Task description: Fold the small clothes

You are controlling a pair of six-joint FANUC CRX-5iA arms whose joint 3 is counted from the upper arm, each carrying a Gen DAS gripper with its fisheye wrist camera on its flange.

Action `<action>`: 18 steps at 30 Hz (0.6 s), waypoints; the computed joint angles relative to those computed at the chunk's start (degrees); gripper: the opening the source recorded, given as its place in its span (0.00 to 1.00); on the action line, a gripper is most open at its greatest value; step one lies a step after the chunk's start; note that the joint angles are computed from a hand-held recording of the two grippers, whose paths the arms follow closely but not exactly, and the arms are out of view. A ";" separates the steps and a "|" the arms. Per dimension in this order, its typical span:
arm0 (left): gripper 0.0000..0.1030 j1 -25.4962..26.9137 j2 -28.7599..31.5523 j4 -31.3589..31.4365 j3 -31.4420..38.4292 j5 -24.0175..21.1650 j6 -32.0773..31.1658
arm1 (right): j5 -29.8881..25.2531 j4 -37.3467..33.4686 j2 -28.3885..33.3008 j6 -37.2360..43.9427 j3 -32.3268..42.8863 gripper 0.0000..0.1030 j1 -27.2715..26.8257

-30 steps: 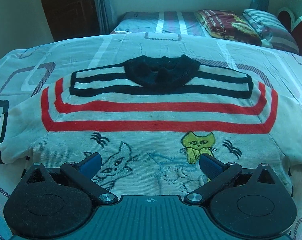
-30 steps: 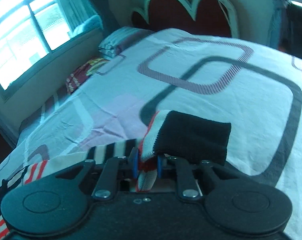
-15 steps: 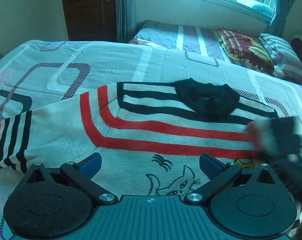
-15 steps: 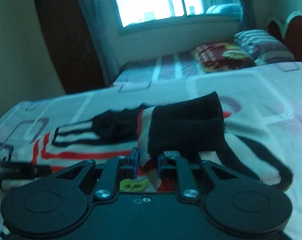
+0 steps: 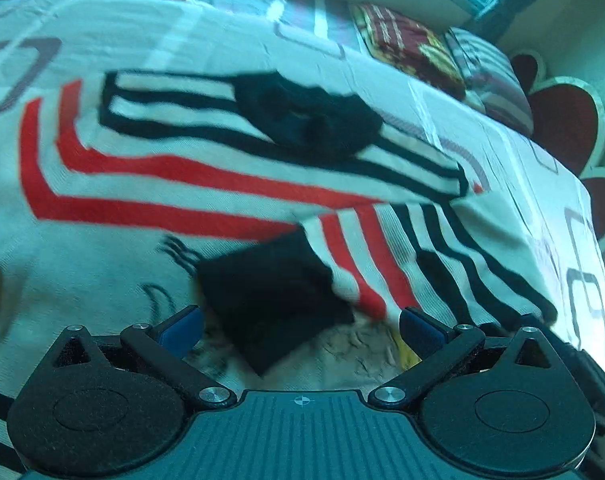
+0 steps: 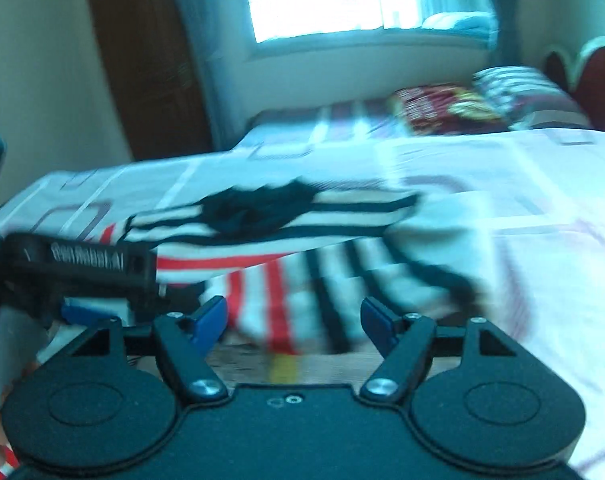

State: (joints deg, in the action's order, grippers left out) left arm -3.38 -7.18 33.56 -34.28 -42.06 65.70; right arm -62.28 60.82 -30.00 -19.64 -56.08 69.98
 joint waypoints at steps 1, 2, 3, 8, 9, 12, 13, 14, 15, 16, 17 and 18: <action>1.00 -0.37 0.50 1.05 -0.33 -0.11 -0.08 | -2.24 -0.75 -1.42 -0.20 -0.59 0.73 1.19; 1.00 -0.89 0.74 1.06 -0.57 0.66 0.92 | -4.48 -1.48 -2.51 -0.92 -0.96 0.73 2.56; 1.00 -1.27 0.68 2.08 -1.34 2.07 0.89 | -6.24 -2.12 -3.67 -1.80 -1.41 0.73 3.65; 1.00 -1.02 -1.30 16.77 -8.18 5.95 -5.00 | -12.28 -3.69 -7.77 -6.36 -3.50 0.73 7.70; 1.00 -0.36 -1.77 18.32 -9.01 5.74 -5.15 | -13.03 -3.85 -8.35 -6.81 -3.76 0.73 8.25; 1.00 2.09 -3.50 9.64 -7.88 6.32 0.40 | -15.38 -4.26 -9.52 -7.54 -4.24 0.73 9.76; 1.00 2.60 -3.02 7.79 -7.08 5.42 1.00 | -15.88 -4.25 -9.79 -7.80 -4.43 0.73 10.00; 1.00 3.04 -1.87 8.57 -6.64 3.88 -0.07 | -15.80 -4.14 -9.82 -8.12 -4.59 0.73 9.76; 1.00 2.86 -1.31 10.09 -6.94 4.02 -1.03 | -15.69 -4.16 -9.90 -8.37 -4.68 0.73 9.51; 1.00 2.29 -1.24 13.56 -8.11 5.32 -3.09 | -15.59 -4.19 -9.95 -8.61 -4.71 0.73 9.23; 1.00 1.88 -0.78 17.51 -9.08 5.80 -5.26 | -15.73 -4.13 -10.03 -8.86 -4.71 0.73 9.21; 1.00 1.38 -0.20 20.85 -9.72 5.91 -6.34 | -15.79 -3.97 -9.94 -9.03 -4.69 0.73 9.11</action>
